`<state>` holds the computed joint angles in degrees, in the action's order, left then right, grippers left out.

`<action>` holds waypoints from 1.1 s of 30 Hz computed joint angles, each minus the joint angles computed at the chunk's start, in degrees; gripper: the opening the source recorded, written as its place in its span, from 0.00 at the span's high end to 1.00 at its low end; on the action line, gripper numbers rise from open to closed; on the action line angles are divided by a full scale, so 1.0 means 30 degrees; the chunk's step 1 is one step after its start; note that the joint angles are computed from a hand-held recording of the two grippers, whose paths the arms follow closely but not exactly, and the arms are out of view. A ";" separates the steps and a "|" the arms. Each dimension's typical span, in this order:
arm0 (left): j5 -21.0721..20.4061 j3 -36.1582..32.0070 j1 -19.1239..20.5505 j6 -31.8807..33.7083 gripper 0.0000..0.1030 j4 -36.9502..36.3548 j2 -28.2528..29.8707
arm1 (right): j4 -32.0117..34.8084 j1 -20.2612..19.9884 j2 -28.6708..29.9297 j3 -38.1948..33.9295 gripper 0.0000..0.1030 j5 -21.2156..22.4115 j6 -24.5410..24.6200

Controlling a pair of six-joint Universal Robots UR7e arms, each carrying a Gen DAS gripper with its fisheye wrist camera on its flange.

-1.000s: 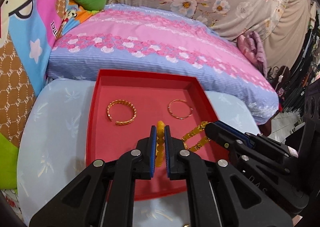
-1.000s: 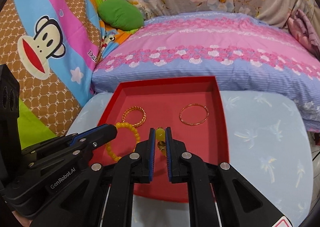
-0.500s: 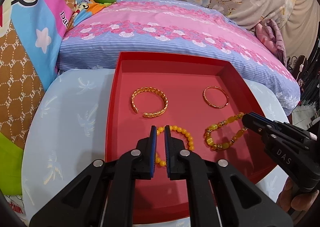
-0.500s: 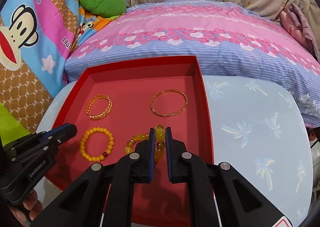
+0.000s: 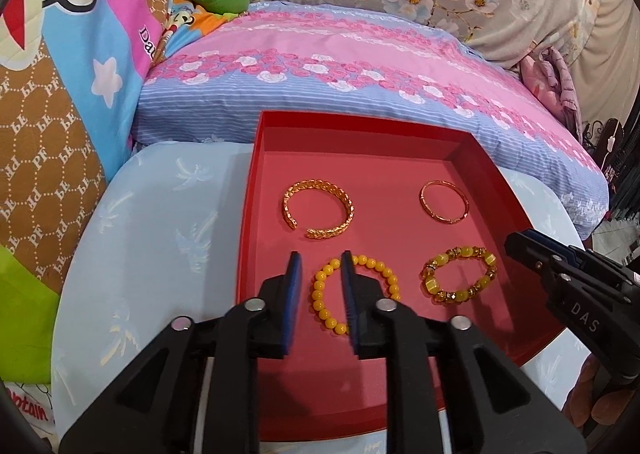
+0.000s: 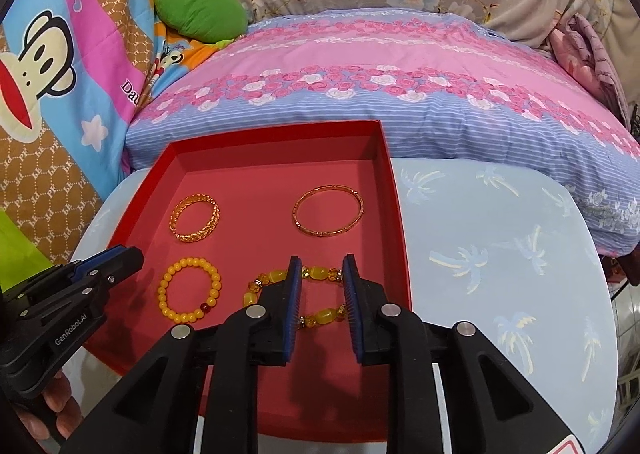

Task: Organize jewelry
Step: 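Open both tools to set the bracelets in the tray, then withdraw, then grasp the red bead bracelet with the left tool while the right grasps a dark bead bracelet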

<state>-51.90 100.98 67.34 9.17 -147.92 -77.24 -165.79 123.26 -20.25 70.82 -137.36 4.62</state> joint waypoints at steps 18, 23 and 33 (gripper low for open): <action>0.1091 0.3257 -0.1752 -0.1154 0.74 0.0763 -0.4209 | -0.1595 0.1765 -0.2878 0.5331 0.69 -0.0898 0.1826; 0.1422 0.4706 -0.2274 -0.2136 0.74 0.1803 -0.6104 | -0.1520 0.2320 -0.3802 0.7386 0.68 -0.1082 0.3096; 0.1290 0.7266 -0.3092 -0.4662 0.74 0.5203 -0.9569 | -0.0908 0.3564 -0.4968 1.0842 0.65 -0.0384 0.5156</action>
<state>-48.03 122.78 58.06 -4.81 -132.32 -105.95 -168.51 133.95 -35.16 103.35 -138.51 20.09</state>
